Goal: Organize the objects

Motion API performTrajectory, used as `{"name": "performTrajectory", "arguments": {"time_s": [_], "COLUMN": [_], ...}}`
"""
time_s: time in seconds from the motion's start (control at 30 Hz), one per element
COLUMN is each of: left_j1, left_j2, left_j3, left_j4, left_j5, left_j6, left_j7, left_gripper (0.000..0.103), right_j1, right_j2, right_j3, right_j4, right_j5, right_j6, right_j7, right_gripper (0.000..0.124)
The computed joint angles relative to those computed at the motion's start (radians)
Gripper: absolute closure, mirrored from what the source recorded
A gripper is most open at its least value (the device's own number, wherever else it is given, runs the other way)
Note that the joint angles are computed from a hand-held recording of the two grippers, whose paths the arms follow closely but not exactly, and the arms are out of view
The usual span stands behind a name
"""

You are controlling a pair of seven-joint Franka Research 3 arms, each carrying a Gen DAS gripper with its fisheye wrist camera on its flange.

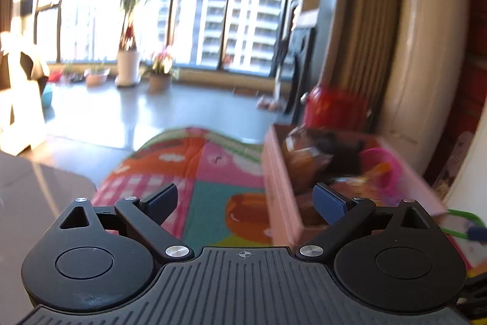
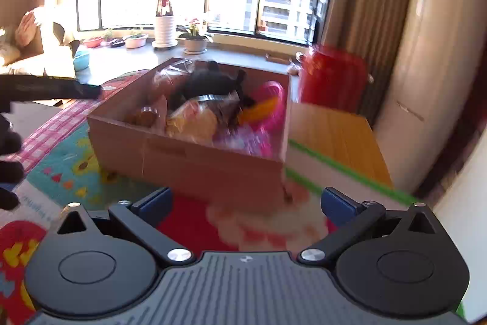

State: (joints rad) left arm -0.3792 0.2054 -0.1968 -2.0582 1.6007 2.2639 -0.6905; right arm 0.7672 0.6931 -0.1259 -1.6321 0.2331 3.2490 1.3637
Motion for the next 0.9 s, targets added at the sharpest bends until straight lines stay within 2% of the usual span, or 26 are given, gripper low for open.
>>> {"name": "performTrajectory", "arguments": {"time_s": [0.1, 0.2, 0.23, 0.27, 0.33, 0.37, 0.43, 0.53, 0.63, 0.9], "left_j1": [-0.025, -0.039, -0.049, -0.061, -0.079, -0.088, -0.103, -0.116, -0.148, -0.16], "left_j2": [-0.049, -0.03, -0.016, 0.0, 0.024, 0.036, 0.054, 0.08, 0.13, 0.127], "left_j3": [-0.037, -0.061, -0.066, -0.069, -0.063, -0.059, -0.049, -0.037, -0.026, -0.004], "left_j4": [-0.065, -0.074, -0.067, -0.056, -0.037, -0.024, 0.005, 0.039, 0.096, 0.084], "left_j5": [-0.039, -0.138, -0.18, -0.215, -0.243, -0.253, -0.265, -0.285, -0.32, -0.309], "left_j6": [0.029, 0.089, 0.083, 0.072, 0.066, 0.059, 0.047, 0.044, -0.035, -0.017], "left_j7": [-0.039, 0.021, 0.038, 0.053, 0.073, 0.084, 0.114, 0.172, 0.257, 0.235], "left_gripper": [0.004, 0.004, 0.004, 0.004, 0.004, 0.004, 0.004, 0.004, 0.003, 0.003], "right_j1": [0.01, 0.009, 0.044, 0.105, 0.174, 0.166, 0.096, 0.144, 0.119, 0.107], "right_j2": [-0.057, -0.106, -0.113, -0.111, -0.105, -0.105, -0.114, -0.097, -0.099, -0.09], "right_j3": [-0.009, -0.003, -0.033, -0.098, -0.166, -0.156, -0.085, -0.128, -0.091, -0.062], "right_j4": [-0.08, -0.169, -0.207, -0.234, -0.248, -0.244, -0.242, -0.259, -0.272, -0.255], "right_j5": [0.021, -0.002, 0.006, -0.018, -0.005, 0.003, 0.025, 0.046, 0.077, 0.17], "right_j6": [-0.071, -0.11, -0.055, -0.015, 0.005, -0.001, 0.004, 0.067, 0.11, 0.113], "right_j7": [0.047, 0.105, 0.102, 0.144, 0.159, 0.159, 0.165, 0.169, 0.134, 0.042], "right_gripper": [0.021, 0.021, 0.021, 0.021, 0.021, 0.021, 0.021, 0.021, 0.021, 0.021]}}
